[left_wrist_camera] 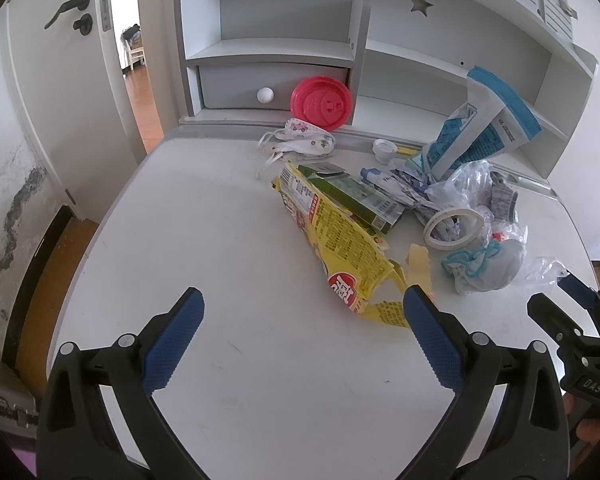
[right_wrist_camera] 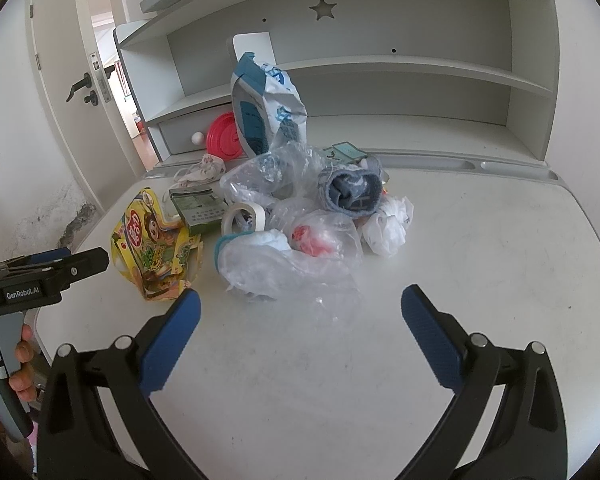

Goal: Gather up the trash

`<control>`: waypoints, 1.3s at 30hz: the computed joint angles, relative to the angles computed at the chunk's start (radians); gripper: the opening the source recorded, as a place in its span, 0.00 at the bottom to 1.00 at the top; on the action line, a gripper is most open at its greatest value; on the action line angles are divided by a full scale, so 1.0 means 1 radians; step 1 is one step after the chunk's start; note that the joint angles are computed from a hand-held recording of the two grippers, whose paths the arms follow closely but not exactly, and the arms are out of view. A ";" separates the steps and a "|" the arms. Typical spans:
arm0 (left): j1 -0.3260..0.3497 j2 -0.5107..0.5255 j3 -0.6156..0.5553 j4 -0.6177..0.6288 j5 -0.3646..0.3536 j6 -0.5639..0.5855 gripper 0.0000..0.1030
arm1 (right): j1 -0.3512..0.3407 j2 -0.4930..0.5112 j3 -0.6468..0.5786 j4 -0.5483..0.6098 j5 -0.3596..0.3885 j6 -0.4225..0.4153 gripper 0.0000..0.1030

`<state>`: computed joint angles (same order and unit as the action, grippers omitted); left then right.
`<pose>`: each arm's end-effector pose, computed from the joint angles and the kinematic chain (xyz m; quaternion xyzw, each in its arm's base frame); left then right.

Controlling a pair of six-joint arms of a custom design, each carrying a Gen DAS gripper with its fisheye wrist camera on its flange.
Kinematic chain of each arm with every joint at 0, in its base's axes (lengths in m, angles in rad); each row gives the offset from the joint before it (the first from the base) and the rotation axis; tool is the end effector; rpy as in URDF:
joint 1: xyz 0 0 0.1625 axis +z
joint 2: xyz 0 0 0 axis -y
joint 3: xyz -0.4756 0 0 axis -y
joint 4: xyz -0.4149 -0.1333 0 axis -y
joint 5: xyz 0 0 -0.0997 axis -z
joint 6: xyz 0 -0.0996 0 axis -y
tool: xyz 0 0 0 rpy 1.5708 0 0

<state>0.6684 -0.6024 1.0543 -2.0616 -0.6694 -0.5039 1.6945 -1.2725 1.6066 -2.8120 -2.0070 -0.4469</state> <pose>-0.5495 -0.7033 0.1929 0.1698 0.8838 -0.2950 0.3209 0.1725 -0.6479 0.5040 0.1560 -0.8688 0.3909 0.2608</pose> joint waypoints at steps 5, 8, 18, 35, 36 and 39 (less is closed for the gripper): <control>0.000 0.002 -0.001 0.000 -0.003 0.000 0.94 | -0.002 0.000 0.000 0.003 0.000 0.000 0.95; 0.002 0.009 -0.011 0.007 -0.009 0.002 0.94 | -0.006 0.002 0.001 -0.004 -0.003 -0.007 0.95; 0.017 0.034 -0.053 0.014 -0.047 0.011 0.94 | -0.012 0.022 -0.026 0.011 -0.014 -0.012 0.95; 0.015 0.007 -0.020 -0.029 -0.047 0.016 0.94 | -0.015 0.015 -0.028 0.046 -0.024 0.000 0.95; 0.014 0.002 -0.014 -0.032 -0.044 0.012 0.94 | -0.015 0.014 -0.029 0.053 -0.019 0.003 0.95; 0.015 0.001 -0.020 -0.060 -0.076 -0.007 0.94 | -0.011 0.010 -0.036 0.064 0.011 -0.007 0.95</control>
